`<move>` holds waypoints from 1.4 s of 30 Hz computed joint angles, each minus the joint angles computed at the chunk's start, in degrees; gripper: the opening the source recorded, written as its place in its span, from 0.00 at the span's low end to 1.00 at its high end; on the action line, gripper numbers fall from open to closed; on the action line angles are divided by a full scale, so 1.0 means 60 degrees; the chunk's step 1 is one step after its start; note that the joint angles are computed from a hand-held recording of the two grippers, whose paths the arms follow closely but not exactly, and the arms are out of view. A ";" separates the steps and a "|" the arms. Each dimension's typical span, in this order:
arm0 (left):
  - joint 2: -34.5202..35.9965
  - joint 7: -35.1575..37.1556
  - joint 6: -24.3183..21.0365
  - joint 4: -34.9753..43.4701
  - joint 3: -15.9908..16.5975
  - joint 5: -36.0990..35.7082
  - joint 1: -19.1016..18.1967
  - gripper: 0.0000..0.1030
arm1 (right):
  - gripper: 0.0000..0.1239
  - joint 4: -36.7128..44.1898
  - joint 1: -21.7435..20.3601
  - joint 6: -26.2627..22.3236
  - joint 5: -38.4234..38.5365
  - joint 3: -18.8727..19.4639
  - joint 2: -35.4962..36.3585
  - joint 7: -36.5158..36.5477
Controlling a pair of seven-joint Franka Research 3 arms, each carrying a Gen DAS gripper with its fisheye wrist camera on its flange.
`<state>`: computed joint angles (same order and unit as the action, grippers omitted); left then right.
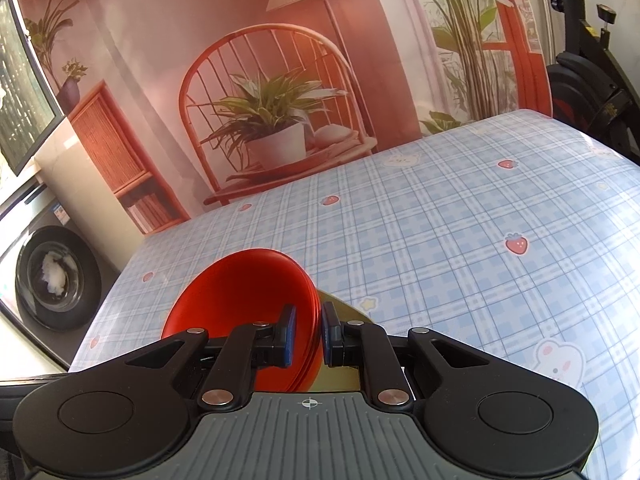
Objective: Organize plates and bowls
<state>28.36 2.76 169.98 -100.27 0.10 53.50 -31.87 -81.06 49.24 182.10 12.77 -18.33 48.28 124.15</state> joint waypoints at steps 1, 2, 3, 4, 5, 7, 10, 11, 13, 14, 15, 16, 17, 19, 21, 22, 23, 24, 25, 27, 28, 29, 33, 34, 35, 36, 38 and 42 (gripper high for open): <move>0.0009 0.0059 -0.0027 -0.0008 -0.0048 -0.0067 0.0036 0.20 | 0.11 -0.0005 0.0003 -0.0027 0.0006 0.0011 0.0007 0.0002; 0.0023 0.0141 -0.0084 -0.0017 -0.0113 -0.0162 0.0071 0.19 | 0.11 0.0002 -0.0022 -0.0056 0.0012 0.0065 0.0021 0.0004; 0.0029 0.0214 -0.0103 -0.0033 -0.0152 -0.0233 0.0103 0.19 | 0.11 0.0027 -0.0076 -0.0090 0.0014 0.0146 0.0033 -0.0001; 0.0042 0.0290 -0.0120 -0.0031 -0.0190 -0.0310 0.0132 0.19 | 0.11 0.0033 -0.0146 -0.0101 0.0012 0.0245 0.0037 -0.0012; 0.0062 0.0410 -0.0156 -0.0014 -0.0256 -0.0430 0.0181 0.19 | 0.11 0.0042 -0.0195 -0.0122 0.0008 0.0312 0.0042 -0.0017; 0.0074 0.0476 -0.0171 -0.0014 -0.0234 -0.0514 0.0165 0.19 | 0.11 0.0078 -0.0266 -0.0182 -0.0004 0.0403 0.0066 -0.0002; 0.0071 0.0481 -0.0200 -0.0020 -0.0169 -0.0544 0.0106 0.19 | 0.11 0.0124 -0.0363 -0.0241 -0.0044 0.0530 0.0095 0.0017; 0.0075 0.0502 -0.0202 -0.0022 -0.0171 -0.0567 0.0110 0.19 | 0.11 0.0144 -0.0392 -0.0261 -0.0061 0.0564 0.0108 0.0025; 0.0091 0.0619 -0.0213 -0.0017 -0.0226 -0.0673 0.0158 0.20 | 0.11 0.0194 -0.0459 -0.0284 -0.0084 0.0643 0.0134 0.0048; 0.0114 0.0720 -0.0249 0.0001 -0.0274 -0.0755 0.0191 0.20 | 0.11 0.0223 -0.0496 -0.0312 -0.0098 0.0679 0.0146 0.0054; 0.0133 0.0795 -0.0287 0.0017 -0.0301 -0.0822 0.0200 0.20 | 0.11 0.0251 -0.0528 -0.0339 -0.0118 0.0710 0.0159 0.0057; 0.0159 0.0893 -0.0330 0.0043 -0.0342 -0.0907 0.0223 0.20 | 0.11 0.0292 -0.0554 -0.0385 -0.0138 0.0733 0.0178 0.0068; 0.0178 0.0985 -0.0365 0.0059 -0.0379 -0.0995 0.0246 0.20 | 0.11 0.0336 -0.0568 -0.0446 -0.0161 0.0740 0.0200 0.0093; 0.0195 0.1015 -0.0347 0.0079 -0.0336 -0.1051 0.0218 0.20 | 0.11 0.0424 -0.0656 -0.0526 -0.0230 0.0828 0.0242 0.0119; 0.0206 0.1077 -0.0316 0.0091 -0.0334 -0.1137 0.0224 0.20 | 0.11 0.0469 -0.0696 -0.0609 -0.0307 0.0849 0.0255 0.0147; 0.0221 0.1132 -0.0356 0.0121 -0.0344 -0.1189 0.0220 0.20 | 0.11 0.0493 -0.0718 -0.0649 -0.0348 0.0867 0.0260 0.0162; 0.0223 0.1159 -0.0355 0.0120 -0.0327 -0.1203 0.0206 0.20 | 0.11 0.0511 -0.0767 -0.0673 -0.0388 0.0928 0.0259 0.0157; 0.0227 0.1162 -0.0349 0.0122 -0.0305 -0.1207 0.0181 0.20 | 0.11 0.0508 -0.0796 -0.0664 -0.0419 0.0961 0.0256 0.0168; 0.0227 0.1157 -0.0390 0.0134 -0.0272 -0.1197 0.0140 0.20 | 0.11 0.0515 -0.0806 -0.0666 -0.0444 0.0971 0.0258 0.0186; 0.0223 0.1057 -0.0469 0.0169 -0.0176 -0.1106 0.0027 0.20 | 0.11 0.0505 -0.0873 -0.0667 -0.0479 0.1056 0.0248 0.0178; 0.0216 0.1030 -0.0499 0.0178 -0.0163 -0.1072 0.0008 0.20 | 0.11 0.0503 -0.0875 -0.0696 -0.0494 0.1057 0.0247 0.0193; 0.0198 0.1020 -0.0587 0.0184 -0.0162 -0.1042 -0.0014 0.22 | 0.11 0.0550 -0.0822 -0.0792 -0.0526 0.0971 0.0271 0.0247; 0.0111 0.0785 -0.0759 0.0198 -0.0064 -0.0676 -0.0136 0.32 | 0.13 0.0492 -0.0667 -0.0835 -0.0758 0.0722 0.0253 0.0445; 0.0076 0.0684 -0.0803 0.0195 -0.0023 -0.0518 -0.0180 0.34 | 0.16 0.0439 -0.0638 -0.0770 -0.0800 0.0682 0.0226 0.0471; 0.0036 0.0584 -0.0900 0.0197 0.0009 -0.0354 -0.0225 0.40 | 0.17 0.0422 -0.0607 -0.0743 -0.0836 0.0636 0.0215 0.0488; -0.0021 0.0431 -0.1005 0.0186 0.0059 -0.0142 -0.0283 0.43 | 0.18 0.0349 -0.0522 -0.0697 -0.0892 0.0524 0.0172 0.0502; -0.0127 0.0092 -0.1084 0.0145 0.0076 0.0257 -0.0307 0.46 | 0.21 0.0270 -0.0334 -0.0645 -0.0974 0.0270 0.0126 0.0563; -0.0378 -0.0579 -0.1526 0.0076 -0.0002 0.1073 -0.0329 0.55 | 0.26 0.0092 -0.0040 -0.0508 -0.1005 -0.0119 0.0029 0.0694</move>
